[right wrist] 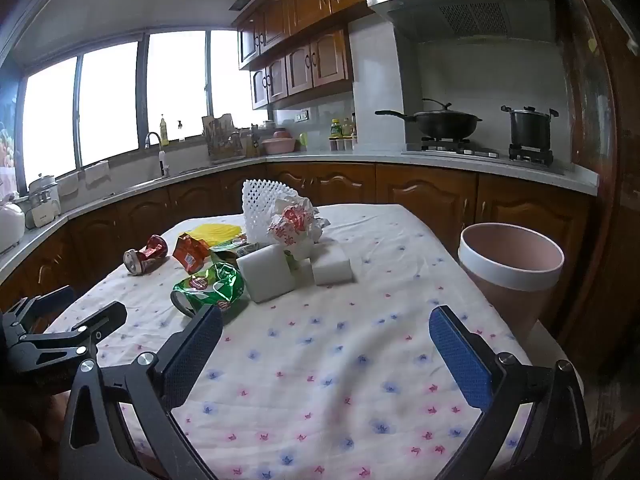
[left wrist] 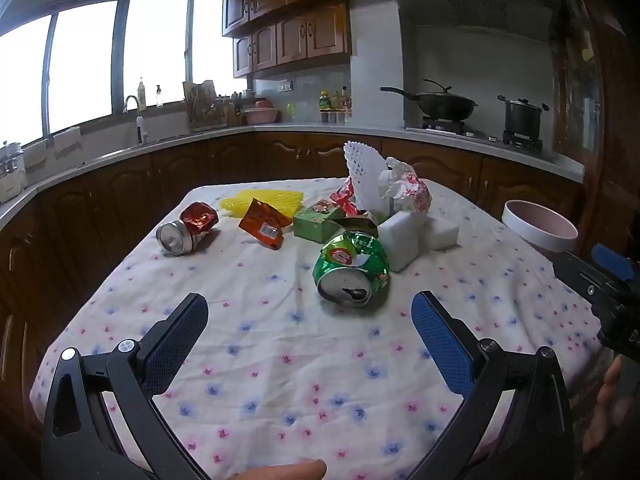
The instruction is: Collect trash
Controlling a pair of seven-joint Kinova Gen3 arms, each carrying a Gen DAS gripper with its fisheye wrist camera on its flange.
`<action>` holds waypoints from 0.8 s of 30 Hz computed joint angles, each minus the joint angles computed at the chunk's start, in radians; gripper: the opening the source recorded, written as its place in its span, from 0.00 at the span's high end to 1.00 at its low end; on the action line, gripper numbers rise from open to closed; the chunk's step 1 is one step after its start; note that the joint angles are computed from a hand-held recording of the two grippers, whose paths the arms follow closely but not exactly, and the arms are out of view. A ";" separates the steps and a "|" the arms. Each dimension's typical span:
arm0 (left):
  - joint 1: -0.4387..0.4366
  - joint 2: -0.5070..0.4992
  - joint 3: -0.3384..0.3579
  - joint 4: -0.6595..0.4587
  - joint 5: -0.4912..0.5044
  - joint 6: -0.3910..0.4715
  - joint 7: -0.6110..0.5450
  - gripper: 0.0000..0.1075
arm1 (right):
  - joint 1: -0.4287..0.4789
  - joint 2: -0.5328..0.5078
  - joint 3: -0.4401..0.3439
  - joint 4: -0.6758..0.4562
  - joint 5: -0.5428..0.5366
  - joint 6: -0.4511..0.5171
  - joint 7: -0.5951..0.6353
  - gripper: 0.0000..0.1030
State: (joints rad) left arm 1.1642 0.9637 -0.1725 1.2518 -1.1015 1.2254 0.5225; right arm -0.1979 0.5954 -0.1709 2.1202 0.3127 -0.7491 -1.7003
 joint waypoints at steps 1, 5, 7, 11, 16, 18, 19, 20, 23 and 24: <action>-0.001 0.000 0.001 -0.001 0.001 0.000 -0.002 0.04 | 0.001 -0.001 -0.001 -0.001 0.003 0.006 -0.003 0.00; -0.005 -0.001 0.002 -0.001 0.003 -0.004 -0.001 0.04 | 0.005 0.001 -0.003 -0.001 0.008 0.000 -0.009 0.00; -0.008 -0.001 0.002 -0.003 0.005 -0.006 -0.001 0.04 | 0.007 0.002 -0.004 -0.001 0.010 -0.002 -0.013 0.00; 0.002 -0.001 -0.002 0.003 -0.003 -0.004 0.008 0.04 | 0.008 0.002 -0.003 -0.001 0.012 -0.001 -0.015 0.00; -0.001 -0.002 0.001 0.005 -0.003 -0.005 0.008 0.04 | 0.008 0.003 -0.003 -0.003 0.015 0.001 -0.018 0.00; 0.000 0.004 0.004 -0.014 0.001 0.005 -0.003 0.04 | 0.009 0.003 -0.003 -0.004 0.016 0.002 -0.019 0.00; 0.000 0.005 0.004 -0.017 0.002 0.005 -0.005 0.04 | 0.009 0.003 -0.003 -0.004 0.017 0.000 -0.020 0.00; 0.001 0.007 0.004 -0.022 0.005 0.007 -0.008 0.04 | 0.009 0.003 -0.003 -0.004 0.016 0.001 -0.020 0.00; 0.001 0.013 0.003 -0.037 0.011 0.009 -0.017 0.04 | 0.008 0.003 -0.003 -0.004 0.016 0.003 -0.021 0.00; 0.002 0.015 0.002 -0.043 0.013 0.010 -0.021 0.04 | 0.007 0.002 -0.002 -0.004 0.015 0.004 -0.020 0.00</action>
State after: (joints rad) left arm 1.1665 0.9788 -0.1708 1.2088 -1.0885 1.2355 0.5018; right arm -0.1906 0.5978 -0.1733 2.1162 0.3280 -0.7450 -1.7200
